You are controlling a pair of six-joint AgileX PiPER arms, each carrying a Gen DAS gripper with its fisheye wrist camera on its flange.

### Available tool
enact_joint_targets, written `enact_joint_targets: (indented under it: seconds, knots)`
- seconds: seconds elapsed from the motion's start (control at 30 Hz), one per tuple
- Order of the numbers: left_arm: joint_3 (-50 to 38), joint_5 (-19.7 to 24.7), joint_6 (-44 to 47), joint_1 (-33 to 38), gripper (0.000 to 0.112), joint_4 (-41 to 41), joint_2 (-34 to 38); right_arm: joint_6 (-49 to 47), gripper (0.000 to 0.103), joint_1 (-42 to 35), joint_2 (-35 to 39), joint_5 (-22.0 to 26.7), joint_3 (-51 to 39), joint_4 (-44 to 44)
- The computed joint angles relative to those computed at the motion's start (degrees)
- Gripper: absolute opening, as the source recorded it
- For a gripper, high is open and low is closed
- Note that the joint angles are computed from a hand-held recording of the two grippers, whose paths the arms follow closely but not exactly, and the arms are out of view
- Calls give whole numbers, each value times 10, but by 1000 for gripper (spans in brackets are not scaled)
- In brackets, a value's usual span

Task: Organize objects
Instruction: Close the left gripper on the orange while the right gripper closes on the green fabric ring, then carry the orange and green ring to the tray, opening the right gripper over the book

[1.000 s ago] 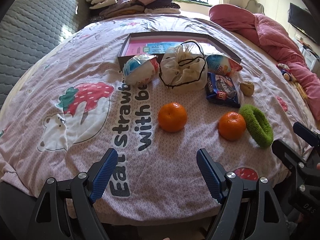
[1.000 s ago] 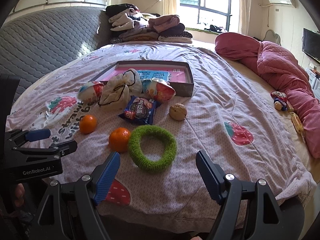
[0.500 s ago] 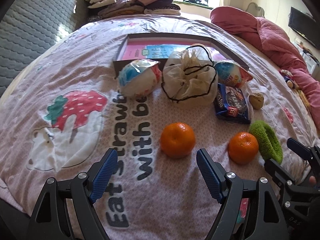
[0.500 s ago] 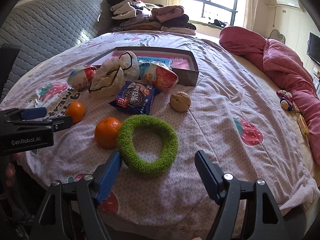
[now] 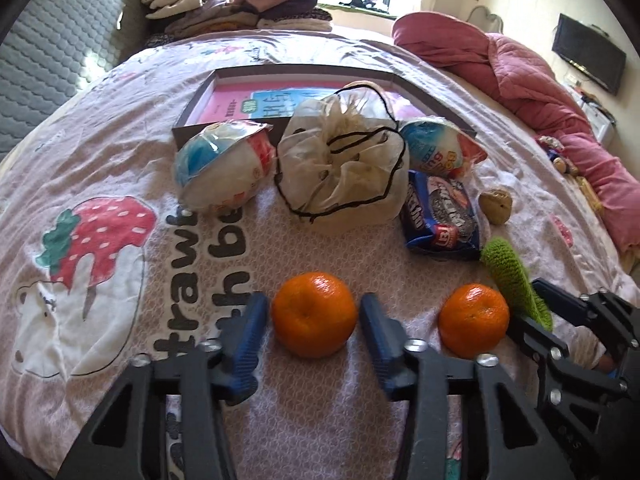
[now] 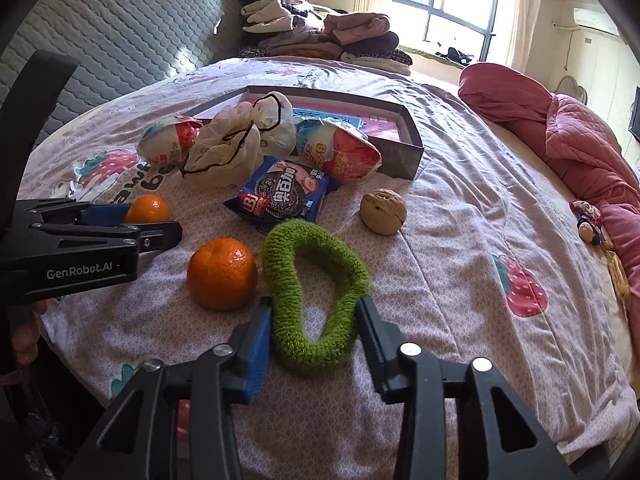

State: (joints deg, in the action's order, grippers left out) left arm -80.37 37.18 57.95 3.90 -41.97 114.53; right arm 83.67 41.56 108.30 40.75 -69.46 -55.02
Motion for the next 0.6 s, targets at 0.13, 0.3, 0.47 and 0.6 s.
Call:
enact_joint_targets:
  seconds: [0.13, 0.3, 0.47, 0.6]
  knots:
    - [5, -5, 22, 1, 39, -15, 0, 42, 20, -23, -20, -42, 31, -23]
    - [21, -13, 53, 3, 39, -38, -11, 103, 13, -35, -47, -82, 66, -69]
    - [19, 12, 81, 16, 38, -72, -17, 144, 13, -36, -66, -91, 78, -110]
    - [27, 14, 106, 24, 38, -97, -28, 147, 13, -36, -71, -97, 77, -116]
